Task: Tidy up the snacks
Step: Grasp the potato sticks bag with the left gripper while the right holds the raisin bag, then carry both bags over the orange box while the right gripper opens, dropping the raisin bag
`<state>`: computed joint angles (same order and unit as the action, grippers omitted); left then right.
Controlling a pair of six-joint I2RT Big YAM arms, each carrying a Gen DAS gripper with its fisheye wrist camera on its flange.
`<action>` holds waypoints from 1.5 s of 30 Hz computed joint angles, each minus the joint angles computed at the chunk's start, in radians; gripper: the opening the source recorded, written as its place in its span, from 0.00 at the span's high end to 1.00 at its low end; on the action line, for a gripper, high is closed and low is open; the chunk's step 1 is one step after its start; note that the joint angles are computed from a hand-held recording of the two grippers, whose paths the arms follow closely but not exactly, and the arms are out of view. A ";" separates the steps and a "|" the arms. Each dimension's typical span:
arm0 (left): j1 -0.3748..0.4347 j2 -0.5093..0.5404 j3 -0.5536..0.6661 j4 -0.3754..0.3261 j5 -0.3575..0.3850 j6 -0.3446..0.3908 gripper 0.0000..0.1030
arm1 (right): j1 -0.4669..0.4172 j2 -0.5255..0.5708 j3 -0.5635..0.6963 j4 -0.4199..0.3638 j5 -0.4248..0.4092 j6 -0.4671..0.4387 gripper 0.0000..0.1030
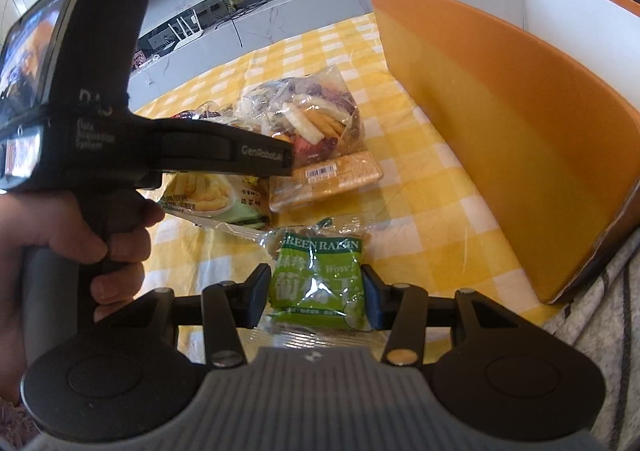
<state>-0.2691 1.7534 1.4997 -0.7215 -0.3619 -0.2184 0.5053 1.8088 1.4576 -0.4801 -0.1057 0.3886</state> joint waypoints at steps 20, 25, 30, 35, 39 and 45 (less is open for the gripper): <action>0.058 -0.317 -0.201 -0.014 0.184 -0.187 0.43 | 0.003 -0.001 0.003 -0.010 -0.011 -0.005 0.55; 0.051 -0.366 -0.226 0.020 0.188 -0.191 0.43 | 0.013 -0.021 -0.017 0.011 0.011 -0.026 0.55; 0.046 -0.403 -0.257 0.067 0.196 -0.185 0.43 | 0.004 -0.047 -0.036 0.024 -0.004 -0.019 0.55; 0.051 -0.434 -0.272 0.110 0.209 -0.188 0.43 | -0.027 -0.113 -0.080 0.082 -0.079 -0.006 0.55; 0.050 -0.424 -0.250 0.123 0.220 -0.196 0.43 | -0.061 -0.170 -0.117 0.137 -0.135 0.024 0.55; 0.033 -0.379 -0.197 0.130 0.258 -0.189 0.43 | -0.122 -0.237 -0.158 0.215 -0.146 0.060 0.55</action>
